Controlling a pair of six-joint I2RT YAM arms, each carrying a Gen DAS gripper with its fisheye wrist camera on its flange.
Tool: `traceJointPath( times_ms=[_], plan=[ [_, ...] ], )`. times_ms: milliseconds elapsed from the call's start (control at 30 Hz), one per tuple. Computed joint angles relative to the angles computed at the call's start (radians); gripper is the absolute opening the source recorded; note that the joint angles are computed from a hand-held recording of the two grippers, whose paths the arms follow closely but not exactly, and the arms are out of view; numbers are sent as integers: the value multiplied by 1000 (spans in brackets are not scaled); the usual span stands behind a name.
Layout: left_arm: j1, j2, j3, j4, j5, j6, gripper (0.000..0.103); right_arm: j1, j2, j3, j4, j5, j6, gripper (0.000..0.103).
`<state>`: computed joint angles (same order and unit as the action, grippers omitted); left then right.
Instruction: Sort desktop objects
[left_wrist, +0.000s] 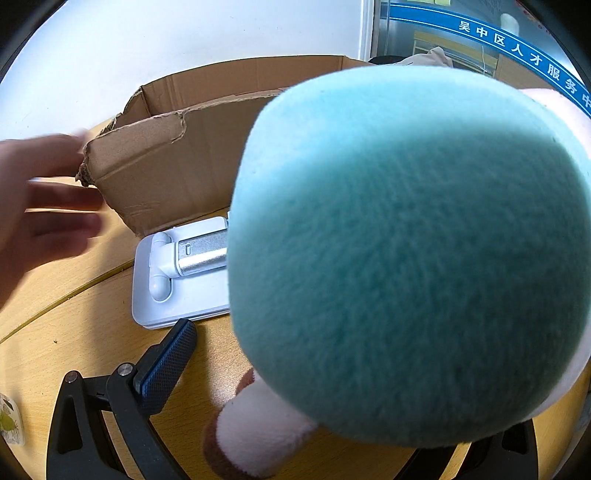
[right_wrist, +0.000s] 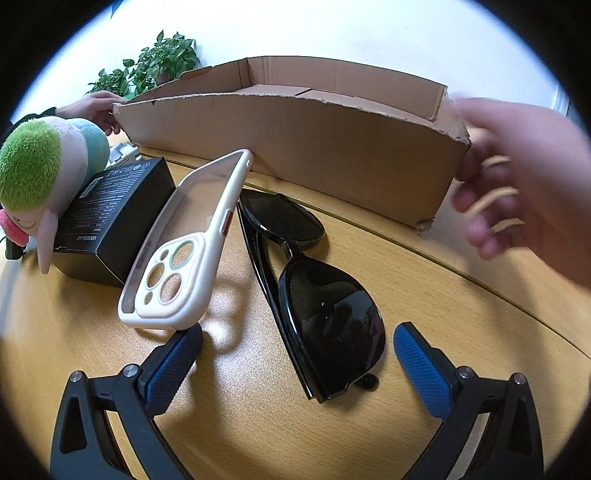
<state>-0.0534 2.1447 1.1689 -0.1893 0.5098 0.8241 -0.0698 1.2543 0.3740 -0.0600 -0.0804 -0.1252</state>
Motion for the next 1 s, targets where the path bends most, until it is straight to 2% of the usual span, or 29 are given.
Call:
traceJointPath(
  times_ms=[467,667,800,867,933,1000],
  plan=[
    [0,-8,-7,-2,0,1,103,8,16,7,10,5,6,103],
    [0,-11,-9,-2,0,1,103,12,9,5,8,41,58,103],
    [0,-13,-12,-2,0,0,103,115,-13,-44,32,180,245,103],
    [0,-12,-11,-2,0,1,103,166,-41,-54,0,253,349,103],
    [-1,-15,-16,2,-2,-2,103,223,20,-79,71,314,441,103],
    [1,-15,-24,13,-4,-8,103,276,43,-79,71,372,527,103]
  ],
)
